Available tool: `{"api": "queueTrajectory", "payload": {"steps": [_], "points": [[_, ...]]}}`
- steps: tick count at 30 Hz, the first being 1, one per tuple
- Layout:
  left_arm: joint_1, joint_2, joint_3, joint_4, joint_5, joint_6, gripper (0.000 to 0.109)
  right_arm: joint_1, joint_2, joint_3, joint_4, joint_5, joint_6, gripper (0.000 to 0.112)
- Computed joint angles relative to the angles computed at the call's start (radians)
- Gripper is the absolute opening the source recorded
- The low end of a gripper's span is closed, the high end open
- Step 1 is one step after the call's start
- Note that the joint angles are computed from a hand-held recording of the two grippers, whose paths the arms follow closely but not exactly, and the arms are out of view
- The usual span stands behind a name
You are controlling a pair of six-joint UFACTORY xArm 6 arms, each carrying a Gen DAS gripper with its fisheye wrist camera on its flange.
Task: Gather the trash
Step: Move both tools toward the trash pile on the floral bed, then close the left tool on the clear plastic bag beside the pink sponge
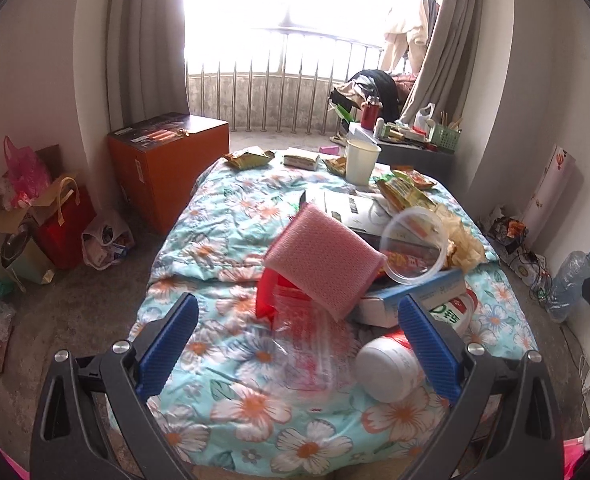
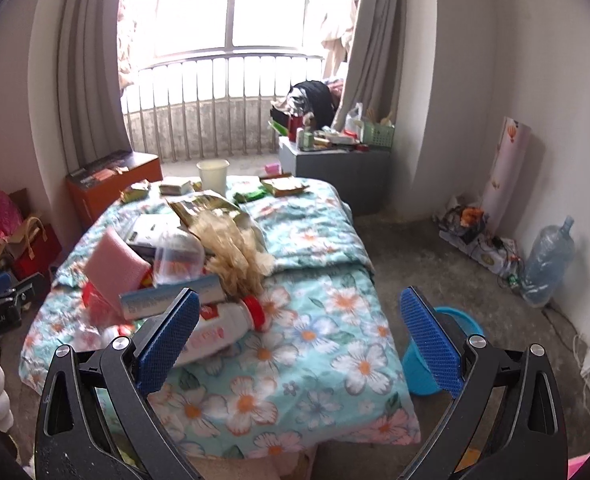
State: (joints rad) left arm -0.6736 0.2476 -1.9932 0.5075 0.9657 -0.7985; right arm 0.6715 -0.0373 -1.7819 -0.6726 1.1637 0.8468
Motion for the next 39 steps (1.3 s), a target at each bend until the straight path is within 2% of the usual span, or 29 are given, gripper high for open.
{"api": "queueTrajectory", "payload": {"steps": [3, 7, 11, 13, 15, 16, 19, 23, 27, 28, 29, 31, 32, 36, 39], "points": [[0.057, -0.114, 0.194, -0.011, -0.144, -0.02, 0.098, -0.024, 0.011, 0.046, 0.025, -0.185, -0.014, 0.096], [0.104, -0.192, 0.349, -0.045, -0.239, 0.021, 0.098, -0.048, 0.047, 0.094, 0.129, -0.313, -0.071, 0.096], [0.134, -0.235, 0.455, -0.203, -0.369, 0.149, 0.098, -0.062, 0.061, 0.089, 0.268, -0.338, -0.139, 0.096], [0.14, -0.236, 0.473, -0.314, -0.432, 0.252, 0.098, -0.066, 0.069, 0.073, 0.287, -0.324, -0.165, 0.096], [0.142, -0.212, 0.454, -0.455, -0.458, 0.377, 0.098, -0.071, 0.083, 0.047, 0.295, -0.3, -0.195, 0.096], [0.145, -0.194, 0.431, -0.539, -0.451, 0.447, 0.098, -0.075, 0.091, 0.037, 0.294, -0.292, -0.207, 0.095], [0.158, -0.127, 0.343, -0.686, -0.38, 0.533, 0.091, -0.08, 0.116, -0.008, 0.293, -0.269, -0.222, 0.095], [0.193, -0.036, 0.24, -0.807, -0.24, 0.534, 0.081, -0.083, 0.162, -0.07, 0.267, -0.252, -0.211, 0.095], [0.232, 0.098, 0.097, -0.931, -0.09, 0.516, 0.065, -0.096, 0.224, -0.156, 0.299, -0.222, -0.205, 0.095], [0.235, 0.129, 0.057, -0.93, -0.053, 0.501, 0.061, -0.098, 0.241, -0.183, 0.304, -0.207, -0.207, 0.095], [0.236, 0.156, 0.022, -0.921, -0.02, 0.499, 0.051, -0.097, 0.255, -0.206, 0.303, -0.193, -0.209, 0.095], [0.227, 0.19, -0.031, -0.881, 0.026, 0.518, 0.046, -0.094, 0.277, -0.243, 0.292, -0.173, -0.214, 0.095], [0.22, 0.194, -0.039, -0.863, 0.032, 0.53, 0.044, -0.093, 0.287, -0.262, 0.287, -0.162, -0.217, 0.095], [0.203, 0.211, -0.067, -0.836, 0.055, 0.552, 0.021, -0.092, 0.316, -0.302, 0.281, -0.13, -0.215, 0.095], [0.209, 0.193, -0.042, -0.859, 0.037, 0.567, 0.013, -0.091, 0.356, -0.362, 0.292, -0.096, -0.224, 0.095]]}}
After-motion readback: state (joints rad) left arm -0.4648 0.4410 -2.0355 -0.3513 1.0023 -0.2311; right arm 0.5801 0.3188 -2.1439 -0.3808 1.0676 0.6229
